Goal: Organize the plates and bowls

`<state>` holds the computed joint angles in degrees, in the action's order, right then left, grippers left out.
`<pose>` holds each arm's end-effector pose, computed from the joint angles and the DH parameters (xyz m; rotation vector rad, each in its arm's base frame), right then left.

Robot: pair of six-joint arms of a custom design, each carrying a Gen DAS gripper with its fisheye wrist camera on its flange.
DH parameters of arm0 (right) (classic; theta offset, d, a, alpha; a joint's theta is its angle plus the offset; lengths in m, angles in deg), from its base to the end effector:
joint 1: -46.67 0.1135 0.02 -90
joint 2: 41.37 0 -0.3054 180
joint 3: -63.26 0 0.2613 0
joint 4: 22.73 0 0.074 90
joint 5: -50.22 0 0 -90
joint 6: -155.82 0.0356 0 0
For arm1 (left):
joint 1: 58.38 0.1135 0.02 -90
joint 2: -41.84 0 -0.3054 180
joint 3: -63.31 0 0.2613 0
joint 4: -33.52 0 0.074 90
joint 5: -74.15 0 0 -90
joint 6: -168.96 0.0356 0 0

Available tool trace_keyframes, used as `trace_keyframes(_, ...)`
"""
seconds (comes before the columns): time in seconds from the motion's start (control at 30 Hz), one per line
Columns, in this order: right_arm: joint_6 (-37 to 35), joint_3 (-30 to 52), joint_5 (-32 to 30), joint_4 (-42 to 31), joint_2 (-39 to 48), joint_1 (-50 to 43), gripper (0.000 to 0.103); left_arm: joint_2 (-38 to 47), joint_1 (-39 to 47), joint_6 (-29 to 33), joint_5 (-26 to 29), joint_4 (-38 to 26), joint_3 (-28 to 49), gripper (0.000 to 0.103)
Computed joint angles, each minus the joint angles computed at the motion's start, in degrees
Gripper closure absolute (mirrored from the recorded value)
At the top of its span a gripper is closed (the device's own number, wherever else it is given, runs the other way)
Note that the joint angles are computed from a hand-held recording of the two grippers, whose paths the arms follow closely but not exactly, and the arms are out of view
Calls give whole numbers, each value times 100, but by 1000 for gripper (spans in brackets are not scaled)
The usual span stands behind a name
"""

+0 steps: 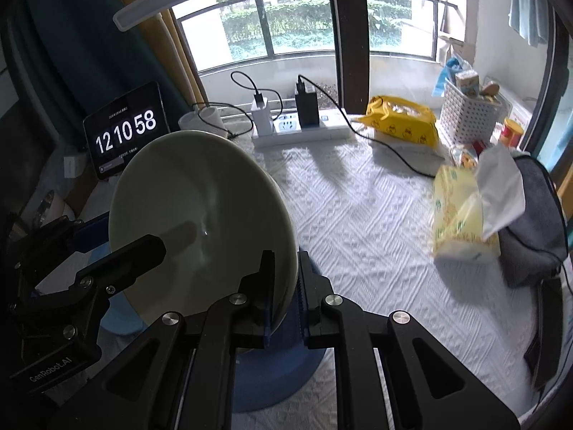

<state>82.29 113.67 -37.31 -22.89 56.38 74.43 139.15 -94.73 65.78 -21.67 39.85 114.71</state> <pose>0.2770 0.1441 0.1432 -0.2180 2.4117 0.3061 0.2639 -0.1897 0.1590 0.4044 2.2445 -0.3444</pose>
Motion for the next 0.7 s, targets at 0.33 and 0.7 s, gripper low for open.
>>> trace_keyframes(0.33, 262, -309, 138, 199, 119, 268, 90, 75, -214, -65, -182, 118, -252, 61)
trace_keyframes(0.7, 179, -108, 7, -52, 610, 264, 89, 462, -225, -68, -121, 83, -215, 61)
